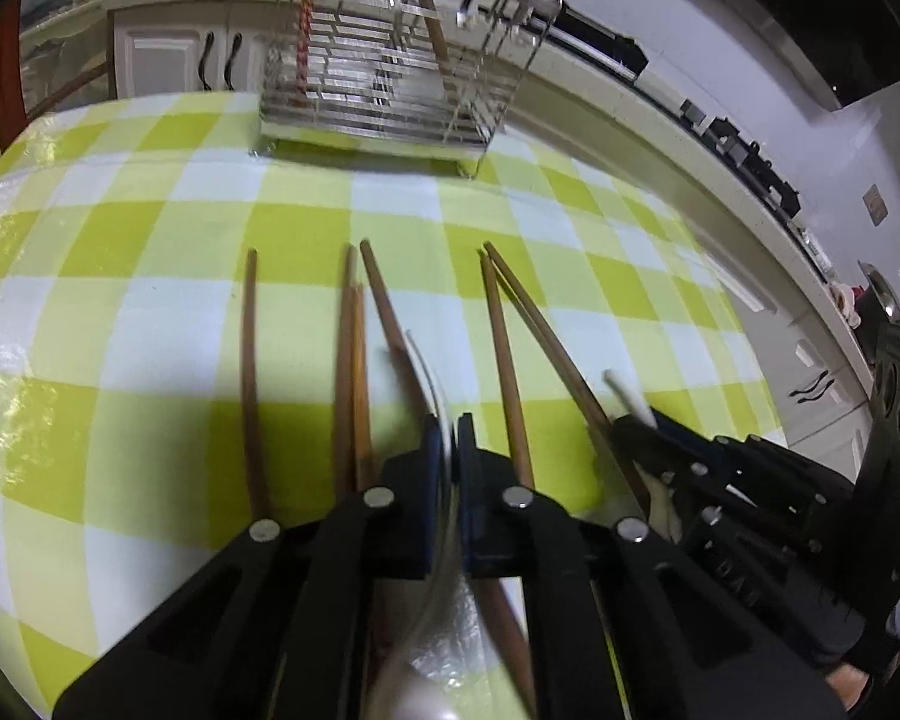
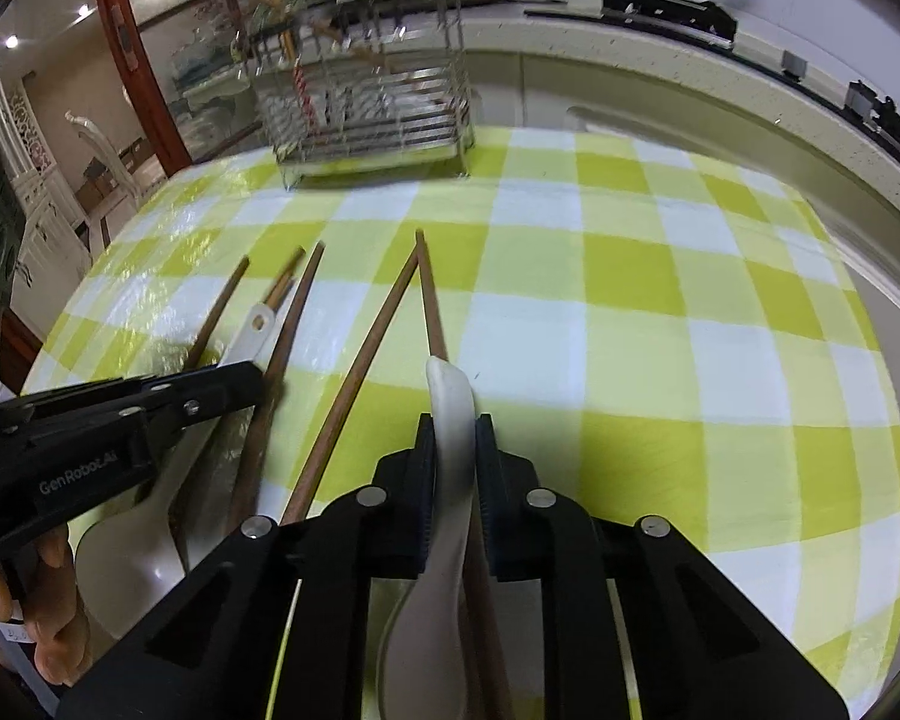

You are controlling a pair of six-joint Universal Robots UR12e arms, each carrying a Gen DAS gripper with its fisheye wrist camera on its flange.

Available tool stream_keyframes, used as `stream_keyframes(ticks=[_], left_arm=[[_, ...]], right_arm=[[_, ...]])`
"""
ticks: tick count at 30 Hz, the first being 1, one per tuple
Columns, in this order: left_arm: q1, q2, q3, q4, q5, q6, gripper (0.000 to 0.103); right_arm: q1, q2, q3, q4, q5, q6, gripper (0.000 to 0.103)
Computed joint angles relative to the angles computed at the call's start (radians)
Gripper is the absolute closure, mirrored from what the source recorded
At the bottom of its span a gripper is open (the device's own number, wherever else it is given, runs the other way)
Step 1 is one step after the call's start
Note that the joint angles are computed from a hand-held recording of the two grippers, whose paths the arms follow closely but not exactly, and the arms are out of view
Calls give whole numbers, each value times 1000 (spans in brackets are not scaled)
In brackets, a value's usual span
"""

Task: Organize utensils
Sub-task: 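Lower the left tool onto a white spoon handle and close on it, then carry the white spoon with the left tool over the wire rack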

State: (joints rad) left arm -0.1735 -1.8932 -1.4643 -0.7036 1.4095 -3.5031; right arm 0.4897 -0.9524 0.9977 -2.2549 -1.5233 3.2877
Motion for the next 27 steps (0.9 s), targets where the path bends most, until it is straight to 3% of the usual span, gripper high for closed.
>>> stream_keyframes(ticks=[18,27], left_arm=[[1,51,-50,165,29,-16,99],[-23,74,-61,229,164,14,99]], right_arm=[[-11,-44,40,-123,-10,33,89],[1,-66,62,-201,-70,28,94]])
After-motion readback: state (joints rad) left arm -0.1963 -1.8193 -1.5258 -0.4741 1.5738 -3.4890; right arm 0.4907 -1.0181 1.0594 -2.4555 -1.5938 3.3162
